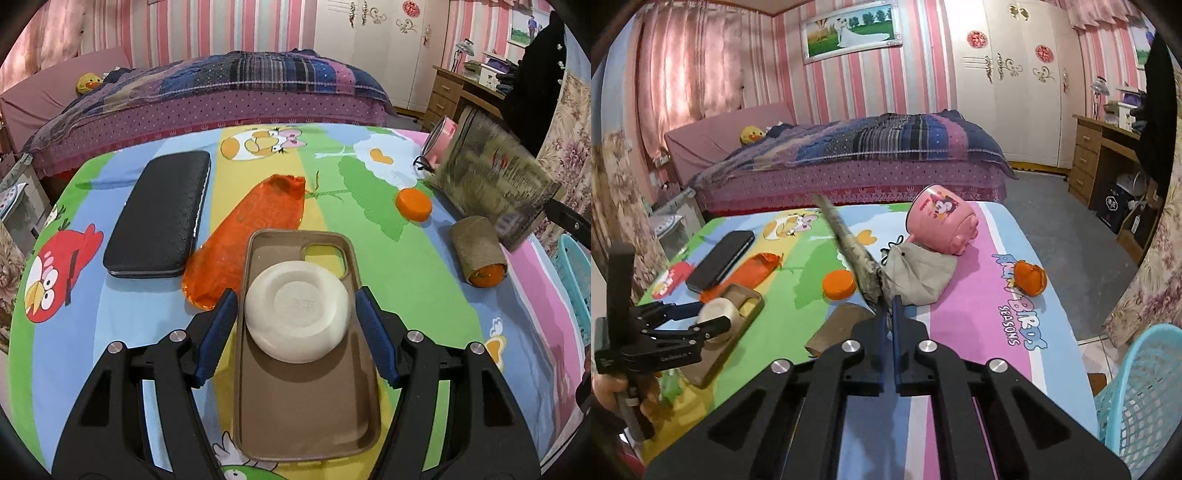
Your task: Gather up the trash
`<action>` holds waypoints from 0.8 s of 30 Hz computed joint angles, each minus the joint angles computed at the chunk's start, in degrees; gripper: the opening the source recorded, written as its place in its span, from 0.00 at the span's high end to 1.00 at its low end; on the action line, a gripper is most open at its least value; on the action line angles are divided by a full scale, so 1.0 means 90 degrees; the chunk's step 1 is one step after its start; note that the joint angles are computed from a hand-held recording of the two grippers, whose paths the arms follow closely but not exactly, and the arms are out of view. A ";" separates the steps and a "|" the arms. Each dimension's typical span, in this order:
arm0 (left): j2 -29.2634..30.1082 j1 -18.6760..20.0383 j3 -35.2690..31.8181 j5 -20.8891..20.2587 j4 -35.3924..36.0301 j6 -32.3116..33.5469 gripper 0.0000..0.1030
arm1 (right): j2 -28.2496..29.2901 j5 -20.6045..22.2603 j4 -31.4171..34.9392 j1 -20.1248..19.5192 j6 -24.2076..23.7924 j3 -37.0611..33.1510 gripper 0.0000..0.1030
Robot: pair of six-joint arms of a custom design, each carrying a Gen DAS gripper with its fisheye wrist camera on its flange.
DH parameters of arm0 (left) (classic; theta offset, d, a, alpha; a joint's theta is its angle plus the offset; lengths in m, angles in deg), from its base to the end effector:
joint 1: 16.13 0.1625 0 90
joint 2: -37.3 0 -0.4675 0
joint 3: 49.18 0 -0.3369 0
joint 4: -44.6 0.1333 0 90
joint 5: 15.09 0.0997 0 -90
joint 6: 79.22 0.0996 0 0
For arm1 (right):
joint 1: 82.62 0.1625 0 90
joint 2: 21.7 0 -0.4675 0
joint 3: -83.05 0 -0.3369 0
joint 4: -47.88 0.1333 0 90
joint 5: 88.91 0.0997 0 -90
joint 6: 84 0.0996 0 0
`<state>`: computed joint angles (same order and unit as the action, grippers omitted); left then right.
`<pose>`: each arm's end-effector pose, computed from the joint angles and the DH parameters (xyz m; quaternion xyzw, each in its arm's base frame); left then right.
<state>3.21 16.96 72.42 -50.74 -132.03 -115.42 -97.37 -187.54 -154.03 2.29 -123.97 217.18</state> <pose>-0.3024 -0.4528 0.0284 0.1634 0.8745 -0.3269 0.3190 0.0797 -0.4392 0.3498 0.2347 -0.8598 0.3885 0.2339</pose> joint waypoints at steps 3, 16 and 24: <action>0.0014 -0.0064 0.0028 0.0016 -0.0194 0.0154 0.37 | -0.0099 0.0089 0.0122 -0.0086 0.0102 -0.0011 0.97; 0.0180 0.0096 -0.0166 0.0169 0.0095 0.0190 0.35 | -0.0298 0.0405 0.0449 -0.0357 0.0257 -0.0048 0.96; 0.0090 0.0163 -0.0164 -0.0040 0.0121 0.0137 0.38 | -0.0196 0.0457 0.0408 -0.0403 0.0229 -0.0042 0.95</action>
<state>4.02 18.43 70.94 -51.10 -130.94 -114.19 -99.13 -183.42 -150.35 -1.34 -121.91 216.79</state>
